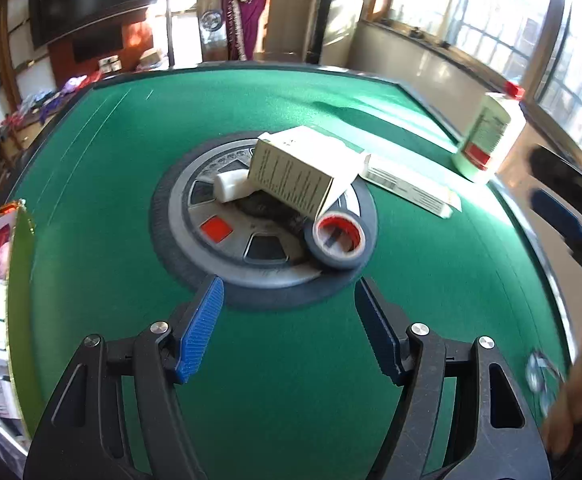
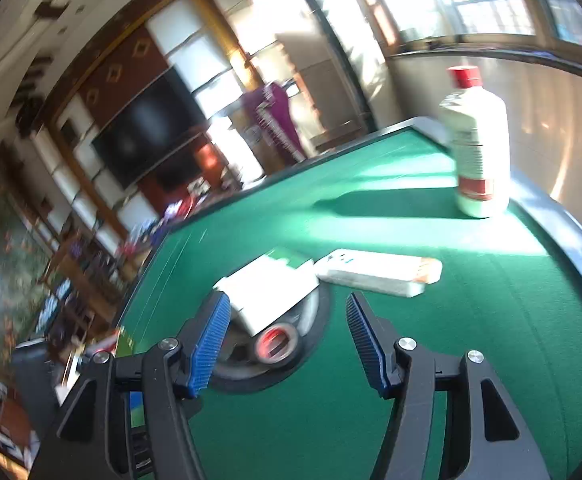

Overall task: Organize objects
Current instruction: 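Move both tools back to the pile on the green table, then grasp the black-and-red tape roll with the left tool while the right grasps the ointment tube box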

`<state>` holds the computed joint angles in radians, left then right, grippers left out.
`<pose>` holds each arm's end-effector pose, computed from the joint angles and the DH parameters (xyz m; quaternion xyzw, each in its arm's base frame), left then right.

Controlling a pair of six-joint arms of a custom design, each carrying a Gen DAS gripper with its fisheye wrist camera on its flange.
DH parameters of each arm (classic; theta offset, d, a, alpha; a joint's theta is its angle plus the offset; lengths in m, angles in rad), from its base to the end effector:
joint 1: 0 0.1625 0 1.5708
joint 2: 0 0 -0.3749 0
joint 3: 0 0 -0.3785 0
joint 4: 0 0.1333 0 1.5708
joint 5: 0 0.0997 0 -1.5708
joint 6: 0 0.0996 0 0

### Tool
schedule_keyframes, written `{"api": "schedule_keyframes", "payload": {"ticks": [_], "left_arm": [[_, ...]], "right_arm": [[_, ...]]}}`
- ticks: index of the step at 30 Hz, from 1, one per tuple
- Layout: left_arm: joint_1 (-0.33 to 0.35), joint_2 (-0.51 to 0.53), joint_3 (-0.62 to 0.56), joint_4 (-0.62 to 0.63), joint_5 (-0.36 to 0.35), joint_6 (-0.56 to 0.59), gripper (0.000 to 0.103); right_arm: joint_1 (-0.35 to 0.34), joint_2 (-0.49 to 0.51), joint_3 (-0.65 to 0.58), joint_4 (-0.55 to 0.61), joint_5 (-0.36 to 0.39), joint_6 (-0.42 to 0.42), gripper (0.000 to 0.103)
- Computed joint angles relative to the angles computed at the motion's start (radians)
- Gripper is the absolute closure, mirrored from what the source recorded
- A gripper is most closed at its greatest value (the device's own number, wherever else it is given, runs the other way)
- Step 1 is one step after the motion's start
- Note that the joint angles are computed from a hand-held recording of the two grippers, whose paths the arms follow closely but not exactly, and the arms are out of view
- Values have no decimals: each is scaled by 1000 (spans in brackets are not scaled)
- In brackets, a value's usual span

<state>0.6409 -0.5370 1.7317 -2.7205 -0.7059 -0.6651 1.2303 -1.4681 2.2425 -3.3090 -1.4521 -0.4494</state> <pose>-0.3221 -0.5011 -0.0668 0.1292 0.8985 -0.2856 0.3073 -0.0125 -0.4699 0.2962 0.0756 -0.8817 0.4473 0.1295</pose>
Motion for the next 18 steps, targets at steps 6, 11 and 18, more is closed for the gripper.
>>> {"api": "schedule_keyframes", "payload": {"ticks": [6,11,18], "left_arm": [[49,119,-211,166,-15,-83,34],[49,217,-359,340,66,-155,32],[73,283,-456,391,53,-154,32]], "right_arm": [[-65,-32,-42,113,89,77,42],[-73,-38,-46,145,124,88,42],[-83,-35,-42,128,130,81,42]]}}
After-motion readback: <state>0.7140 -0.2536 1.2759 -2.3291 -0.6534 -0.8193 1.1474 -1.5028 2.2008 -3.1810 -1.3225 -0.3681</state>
